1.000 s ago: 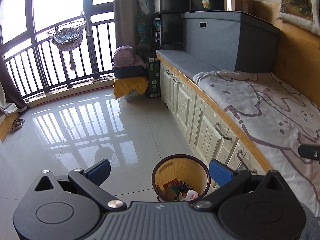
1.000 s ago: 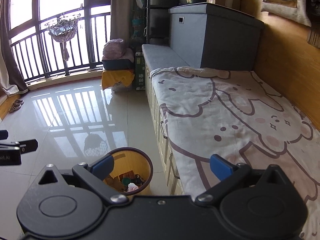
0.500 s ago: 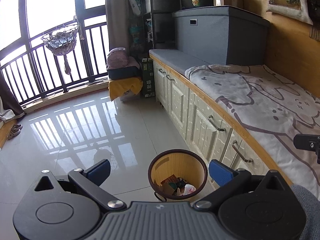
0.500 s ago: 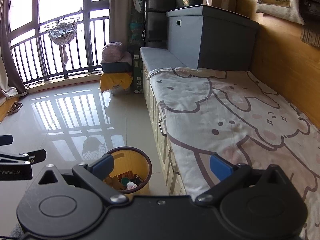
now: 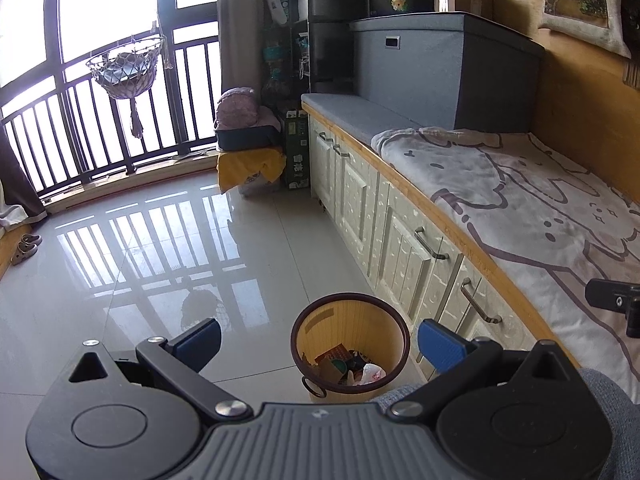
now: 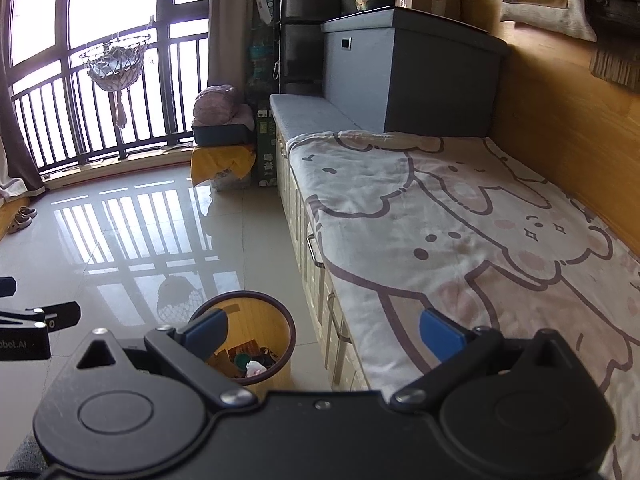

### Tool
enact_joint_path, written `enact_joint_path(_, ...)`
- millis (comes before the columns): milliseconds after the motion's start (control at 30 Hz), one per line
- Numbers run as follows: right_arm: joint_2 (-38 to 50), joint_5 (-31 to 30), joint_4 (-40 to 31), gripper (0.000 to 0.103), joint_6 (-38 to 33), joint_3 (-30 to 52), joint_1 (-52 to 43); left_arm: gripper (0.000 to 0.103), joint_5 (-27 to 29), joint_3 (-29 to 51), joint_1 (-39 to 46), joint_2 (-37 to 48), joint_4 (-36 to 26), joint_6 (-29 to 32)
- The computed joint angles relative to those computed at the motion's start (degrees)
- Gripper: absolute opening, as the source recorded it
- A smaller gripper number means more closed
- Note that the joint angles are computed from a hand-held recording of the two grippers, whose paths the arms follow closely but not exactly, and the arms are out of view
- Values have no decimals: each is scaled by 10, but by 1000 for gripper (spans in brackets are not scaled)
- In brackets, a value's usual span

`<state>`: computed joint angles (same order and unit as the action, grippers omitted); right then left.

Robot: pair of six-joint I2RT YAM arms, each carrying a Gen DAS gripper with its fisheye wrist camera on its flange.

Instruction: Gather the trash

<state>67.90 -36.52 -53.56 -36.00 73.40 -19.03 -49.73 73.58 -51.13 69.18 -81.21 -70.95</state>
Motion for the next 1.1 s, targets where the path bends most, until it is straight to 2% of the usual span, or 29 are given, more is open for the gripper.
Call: enact_joint_path(1100, -5, 0, 4, 103, 2, -11, -1, 103, -6, 2, -5, 1, -8, -12)
